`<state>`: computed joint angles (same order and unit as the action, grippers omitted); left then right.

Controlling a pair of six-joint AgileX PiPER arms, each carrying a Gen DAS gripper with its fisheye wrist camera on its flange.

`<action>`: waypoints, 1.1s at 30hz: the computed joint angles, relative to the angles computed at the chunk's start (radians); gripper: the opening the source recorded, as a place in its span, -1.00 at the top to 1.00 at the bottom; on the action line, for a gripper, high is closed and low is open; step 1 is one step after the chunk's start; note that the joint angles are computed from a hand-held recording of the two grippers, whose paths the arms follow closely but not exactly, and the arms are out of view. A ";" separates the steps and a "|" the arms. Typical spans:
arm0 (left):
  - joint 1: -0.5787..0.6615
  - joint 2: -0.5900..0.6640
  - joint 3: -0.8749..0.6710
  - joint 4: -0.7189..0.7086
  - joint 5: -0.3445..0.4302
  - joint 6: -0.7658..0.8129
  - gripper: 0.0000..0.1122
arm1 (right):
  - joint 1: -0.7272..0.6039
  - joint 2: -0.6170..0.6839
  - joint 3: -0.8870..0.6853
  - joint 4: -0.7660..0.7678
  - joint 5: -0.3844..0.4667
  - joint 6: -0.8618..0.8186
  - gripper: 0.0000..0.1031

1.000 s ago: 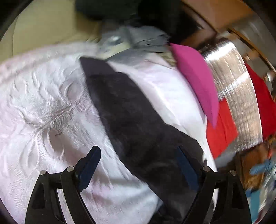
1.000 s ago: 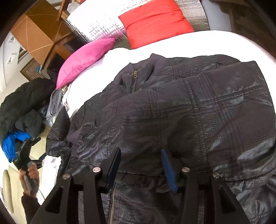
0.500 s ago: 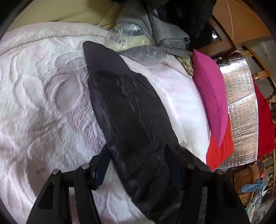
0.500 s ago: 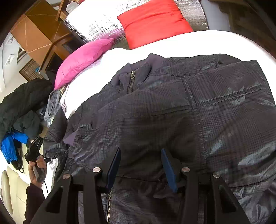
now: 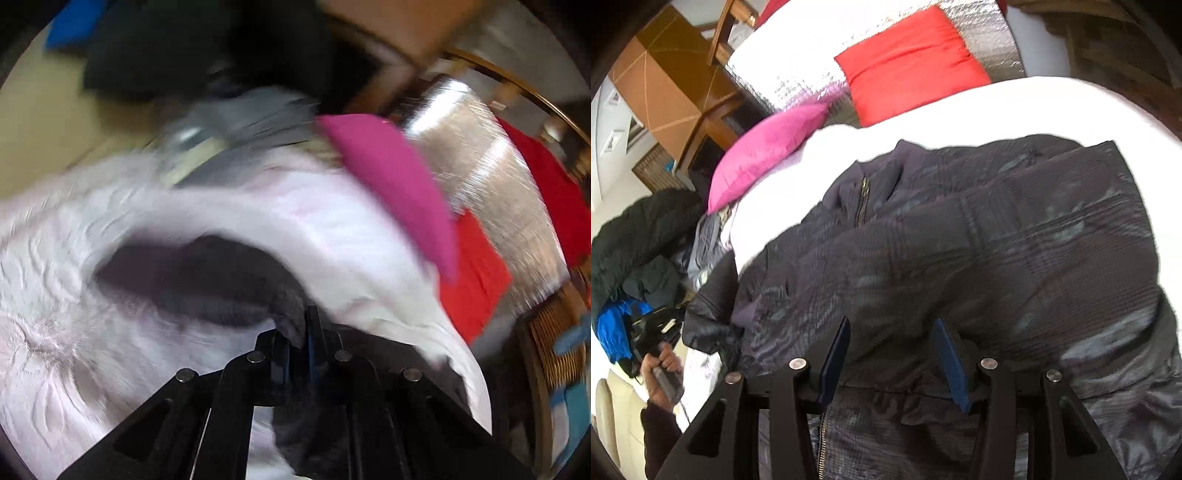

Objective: Fold large clothes

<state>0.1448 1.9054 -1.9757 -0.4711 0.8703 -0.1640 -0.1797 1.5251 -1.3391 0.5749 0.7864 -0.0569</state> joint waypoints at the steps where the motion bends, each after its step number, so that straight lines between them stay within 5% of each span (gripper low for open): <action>1: -0.027 -0.031 0.016 0.003 -0.012 0.015 0.88 | -0.010 -0.009 0.005 0.007 -0.004 -0.003 -0.02; 6: -0.264 -0.214 0.156 0.070 -0.104 0.088 0.89 | -0.077 -0.049 0.037 0.069 -0.018 -0.010 -0.02; 11: -0.521 -0.252 0.223 0.155 -0.134 0.094 0.89 | -0.131 -0.083 0.056 0.122 -0.007 -0.035 -0.02; 17: -0.715 -0.096 0.186 0.224 -0.002 0.037 0.81 | -0.204 -0.102 0.066 0.186 0.021 -0.074 -0.02; 22: -0.692 -0.066 0.121 0.148 0.149 0.073 0.57 | -0.221 -0.076 0.046 0.198 0.055 -0.077 -0.02; 24: -0.664 -0.134 0.170 0.103 0.153 0.120 -0.20 | -0.211 -0.071 0.032 0.183 0.066 -0.079 -0.17; 25: -0.648 -0.188 0.220 0.089 0.131 0.137 -0.31 | -0.199 -0.072 0.028 0.165 0.063 -0.072 -0.22; 29: -0.544 -0.342 0.330 0.039 0.085 0.211 -0.37 | -0.130 -0.092 0.018 0.101 0.050 -0.081 -0.37; 33: -0.416 -0.415 0.423 0.139 0.009 0.104 -0.43 | -0.033 -0.120 0.022 0.077 0.031 -0.131 -0.49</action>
